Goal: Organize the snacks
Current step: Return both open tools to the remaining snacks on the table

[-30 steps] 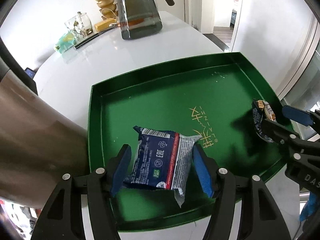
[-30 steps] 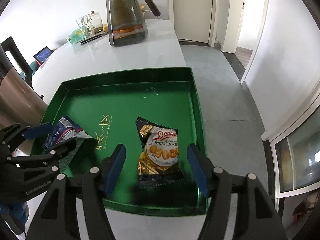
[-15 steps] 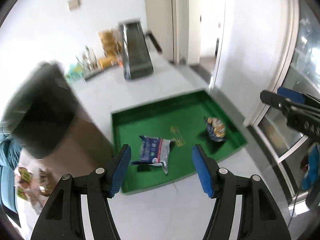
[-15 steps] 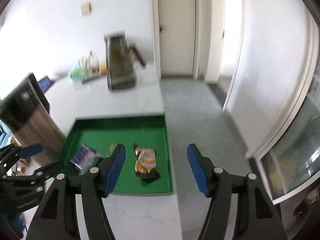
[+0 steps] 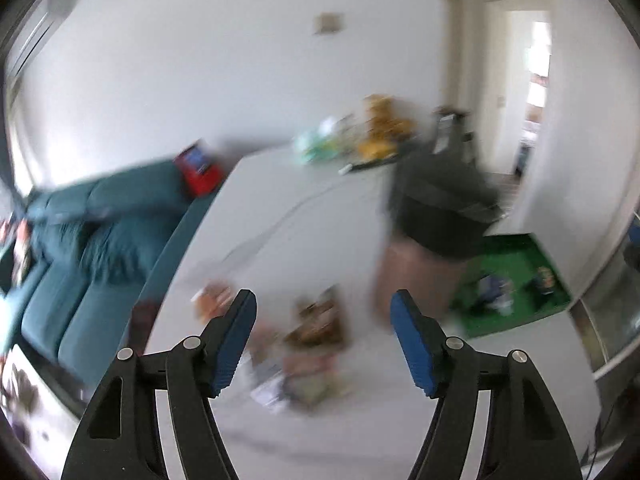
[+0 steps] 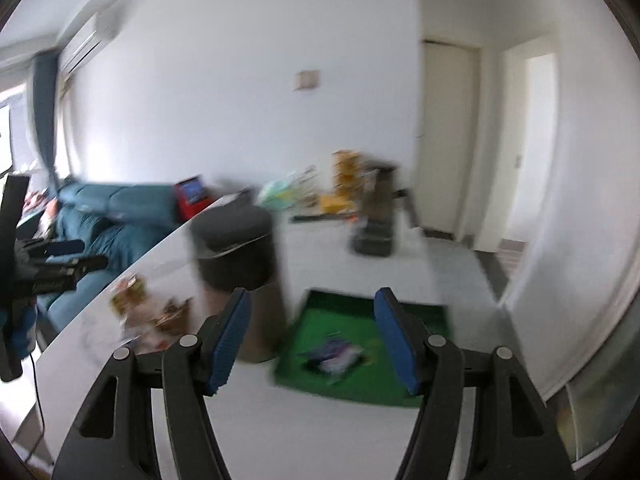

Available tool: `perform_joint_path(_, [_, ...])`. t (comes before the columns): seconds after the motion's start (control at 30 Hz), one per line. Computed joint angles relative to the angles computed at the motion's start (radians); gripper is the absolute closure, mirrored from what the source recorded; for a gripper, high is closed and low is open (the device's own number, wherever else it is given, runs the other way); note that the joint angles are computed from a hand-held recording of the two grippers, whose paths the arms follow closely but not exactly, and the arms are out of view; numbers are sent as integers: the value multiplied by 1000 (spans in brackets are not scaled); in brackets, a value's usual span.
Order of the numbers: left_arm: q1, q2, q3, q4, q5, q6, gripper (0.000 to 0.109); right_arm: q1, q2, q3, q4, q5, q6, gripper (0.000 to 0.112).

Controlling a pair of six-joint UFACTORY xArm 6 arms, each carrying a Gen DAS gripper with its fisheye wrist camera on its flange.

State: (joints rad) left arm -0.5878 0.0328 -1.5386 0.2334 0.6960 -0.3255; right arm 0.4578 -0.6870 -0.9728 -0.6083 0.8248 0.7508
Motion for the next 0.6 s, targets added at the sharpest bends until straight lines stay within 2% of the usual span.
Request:
perform_joint_path(0.1, [75, -39, 110, -5, -11, 11, 45, 55, 112, -11, 46, -50, 48, 36])
perform_joint_path(0.2, [129, -58, 205, -79, -22, 51, 45, 108, 221, -24, 66, -90, 103, 36])
perform_joint_path(0.4, [131, 47, 206, -174, -23, 77, 45, 149, 468, -97, 121, -188, 175, 36])
perform_joint_path(0.6, [112, 102, 200, -177, -26, 95, 45, 154, 652, -185, 174, -236, 172, 36])
